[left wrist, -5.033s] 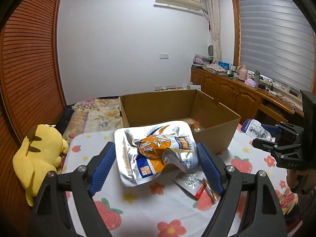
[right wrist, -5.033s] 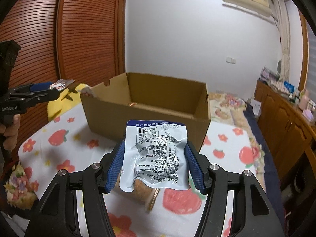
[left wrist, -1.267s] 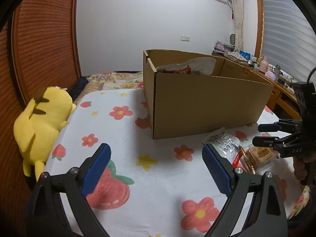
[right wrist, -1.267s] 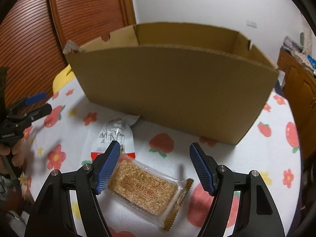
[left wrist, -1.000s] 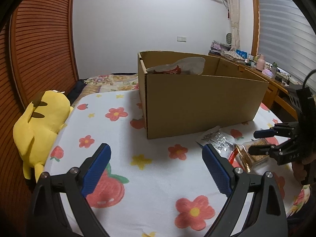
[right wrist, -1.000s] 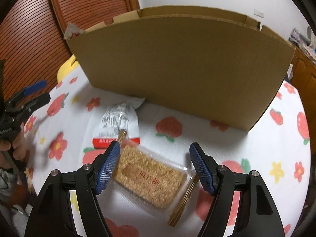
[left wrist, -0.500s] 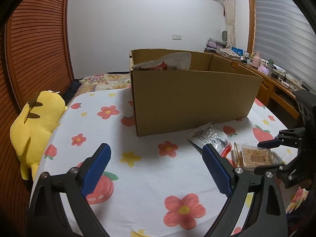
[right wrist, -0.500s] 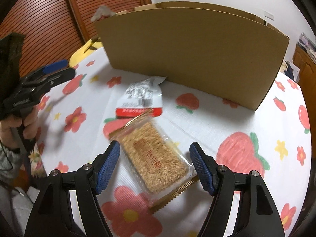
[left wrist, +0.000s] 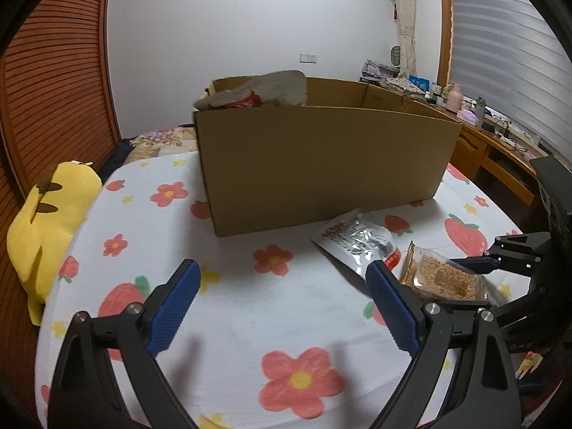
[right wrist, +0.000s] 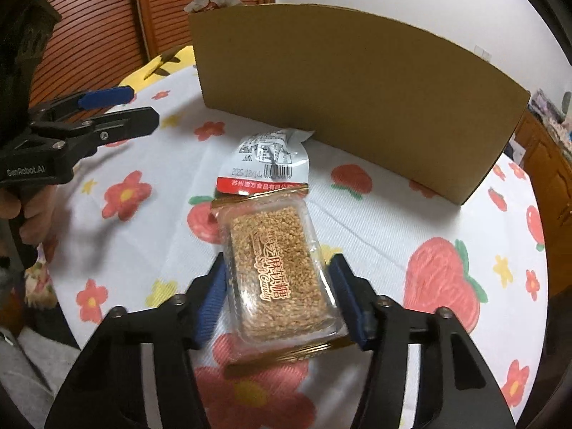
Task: Organize snacks
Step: 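Grasp the brown crispy rice bar with the right tool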
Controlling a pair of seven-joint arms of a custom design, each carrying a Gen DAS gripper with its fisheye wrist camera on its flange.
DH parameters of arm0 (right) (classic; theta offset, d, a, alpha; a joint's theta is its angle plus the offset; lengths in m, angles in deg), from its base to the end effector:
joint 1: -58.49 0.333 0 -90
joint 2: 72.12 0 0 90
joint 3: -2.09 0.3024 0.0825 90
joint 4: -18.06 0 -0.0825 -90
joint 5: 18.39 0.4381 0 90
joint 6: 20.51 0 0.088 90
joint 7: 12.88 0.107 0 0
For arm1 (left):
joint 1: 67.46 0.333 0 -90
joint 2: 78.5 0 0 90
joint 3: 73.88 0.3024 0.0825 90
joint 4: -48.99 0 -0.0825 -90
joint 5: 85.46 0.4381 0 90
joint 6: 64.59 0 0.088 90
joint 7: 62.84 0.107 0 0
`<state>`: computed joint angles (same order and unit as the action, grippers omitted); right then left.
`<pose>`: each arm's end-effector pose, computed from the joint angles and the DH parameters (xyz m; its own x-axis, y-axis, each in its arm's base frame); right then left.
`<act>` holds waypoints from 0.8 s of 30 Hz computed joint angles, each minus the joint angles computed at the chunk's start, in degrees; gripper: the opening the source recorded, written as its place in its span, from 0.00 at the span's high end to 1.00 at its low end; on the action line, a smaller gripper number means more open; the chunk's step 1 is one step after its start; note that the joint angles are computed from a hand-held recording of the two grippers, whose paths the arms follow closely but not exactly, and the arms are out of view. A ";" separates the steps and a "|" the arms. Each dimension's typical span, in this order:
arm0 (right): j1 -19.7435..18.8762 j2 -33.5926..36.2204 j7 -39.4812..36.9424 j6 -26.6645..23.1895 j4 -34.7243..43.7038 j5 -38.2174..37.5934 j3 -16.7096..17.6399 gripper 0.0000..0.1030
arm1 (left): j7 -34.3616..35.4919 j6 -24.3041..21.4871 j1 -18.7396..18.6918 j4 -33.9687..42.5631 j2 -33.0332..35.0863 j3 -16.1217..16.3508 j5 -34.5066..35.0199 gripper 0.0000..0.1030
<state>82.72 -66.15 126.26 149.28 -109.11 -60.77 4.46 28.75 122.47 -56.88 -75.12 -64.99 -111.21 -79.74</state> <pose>0.5269 0.3146 0.3398 0.2868 -0.9580 0.0080 -0.7352 -0.2254 -0.6393 0.5770 -0.2868 0.3681 -0.5143 -0.8562 0.0491 -0.5405 0.2791 -0.7937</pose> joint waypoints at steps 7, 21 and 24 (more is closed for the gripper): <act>-0.56 -2.84 11.41 2.05 -2.93 -9.61 -0.92 0.56 | 2.11 -3.67 -3.03 3.85 2.85 0.23 -2.77 0.08; -8.49 -11.85 35.74 -5.55 -9.05 -31.90 4.72 0.56 | -9.11 -14.14 -29.62 16.29 8.09 24.51 -2.69 0.09; -8.76 -11.23 35.79 -6.77 -8.52 -32.47 5.08 0.56 | -14.45 -15.30 -33.78 18.00 9.02 28.86 1.29 0.09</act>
